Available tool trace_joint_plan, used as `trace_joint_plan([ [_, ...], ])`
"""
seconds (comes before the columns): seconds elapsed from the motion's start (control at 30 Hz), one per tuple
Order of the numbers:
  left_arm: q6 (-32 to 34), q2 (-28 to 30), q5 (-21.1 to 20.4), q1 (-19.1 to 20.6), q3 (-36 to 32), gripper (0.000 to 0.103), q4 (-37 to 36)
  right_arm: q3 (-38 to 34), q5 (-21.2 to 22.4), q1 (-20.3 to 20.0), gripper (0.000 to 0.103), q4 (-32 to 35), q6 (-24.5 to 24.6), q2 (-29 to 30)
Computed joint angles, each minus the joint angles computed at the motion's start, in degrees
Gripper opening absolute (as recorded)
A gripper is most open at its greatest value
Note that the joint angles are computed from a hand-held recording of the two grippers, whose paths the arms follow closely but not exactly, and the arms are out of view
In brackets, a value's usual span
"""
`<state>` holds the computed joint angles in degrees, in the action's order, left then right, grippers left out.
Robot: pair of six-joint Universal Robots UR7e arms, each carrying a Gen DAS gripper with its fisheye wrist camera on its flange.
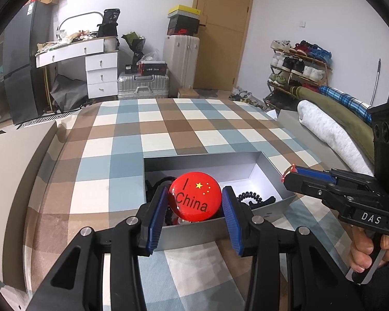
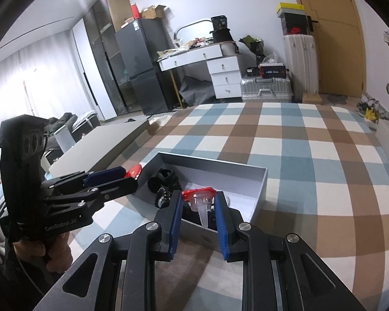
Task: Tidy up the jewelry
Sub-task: 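Carry the red badge and clear cup into the grey box and open both grippers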
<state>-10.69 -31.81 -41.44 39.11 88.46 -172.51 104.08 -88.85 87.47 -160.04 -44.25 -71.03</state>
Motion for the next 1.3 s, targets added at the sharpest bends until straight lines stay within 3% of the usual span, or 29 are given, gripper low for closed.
trace_joint_plan([
  [0.47,0.2,2.3,0.5,1.3,-3.8,0.037,2.9,-3.0,-0.2,0.6,0.024,1.7,2.1,2.8],
  [1.3,0.2,5.3,1.5,1.9,-7.8,0.037,8.1,-5.9,-5.7,1.5,0.024,1.6,5.4,7.3],
])
